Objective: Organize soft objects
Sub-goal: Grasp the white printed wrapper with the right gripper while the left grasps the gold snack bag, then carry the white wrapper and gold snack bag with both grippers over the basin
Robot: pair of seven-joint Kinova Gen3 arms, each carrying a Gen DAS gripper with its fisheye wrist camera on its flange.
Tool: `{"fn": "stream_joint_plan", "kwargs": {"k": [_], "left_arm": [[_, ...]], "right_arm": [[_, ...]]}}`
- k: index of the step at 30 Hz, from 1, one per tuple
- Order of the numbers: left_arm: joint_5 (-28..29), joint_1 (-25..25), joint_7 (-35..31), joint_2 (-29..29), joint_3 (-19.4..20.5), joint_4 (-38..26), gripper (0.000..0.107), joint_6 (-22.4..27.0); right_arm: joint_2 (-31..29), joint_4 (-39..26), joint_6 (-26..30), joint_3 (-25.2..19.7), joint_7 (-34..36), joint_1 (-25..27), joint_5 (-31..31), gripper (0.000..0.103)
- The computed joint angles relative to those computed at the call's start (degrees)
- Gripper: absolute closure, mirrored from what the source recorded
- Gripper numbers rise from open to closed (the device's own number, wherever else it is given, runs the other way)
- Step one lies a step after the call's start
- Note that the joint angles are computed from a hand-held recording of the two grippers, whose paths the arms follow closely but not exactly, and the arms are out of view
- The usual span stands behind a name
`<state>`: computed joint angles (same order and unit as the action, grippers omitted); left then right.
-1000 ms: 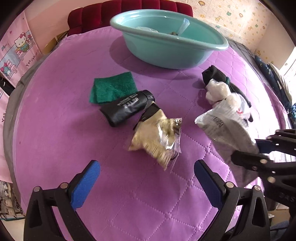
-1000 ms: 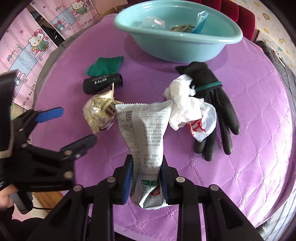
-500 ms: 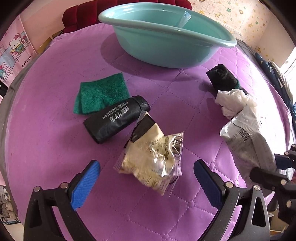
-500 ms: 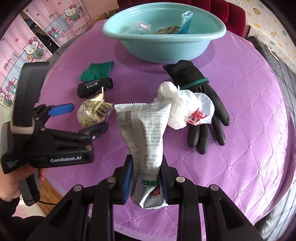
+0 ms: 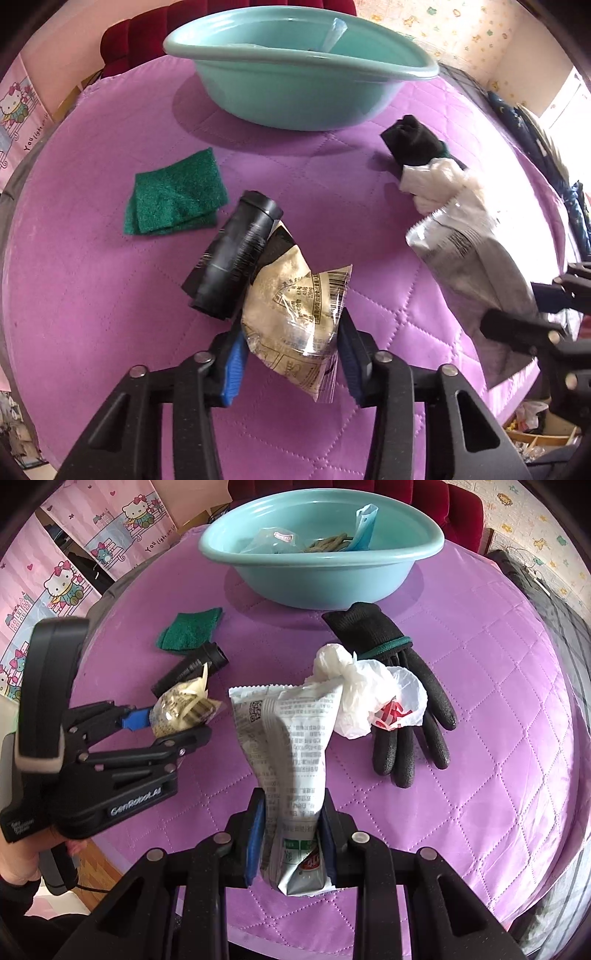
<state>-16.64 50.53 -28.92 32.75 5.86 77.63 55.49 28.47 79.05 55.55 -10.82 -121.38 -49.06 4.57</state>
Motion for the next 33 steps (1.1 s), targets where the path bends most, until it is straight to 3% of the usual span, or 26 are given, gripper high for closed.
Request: {"fn": "stream_joint_plan", "kwargs": {"k": [16, 33], "left_arm": [[-2.6, 2.6, 5.0, -4.2, 0.5, 5.2, 0.063, -2.0], [-7.4, 5.8, 10.4, -7.3, 2.0, 3.8, 0.062, 2.7]], "right_arm": [[-4.1, 1.7, 0.0, -0.4, -1.3, -1.6, 2.4, 0.074], [-6.1, 0.3, 1.9, -0.3, -3.5, -2.9, 6.2, 0.074]]}}
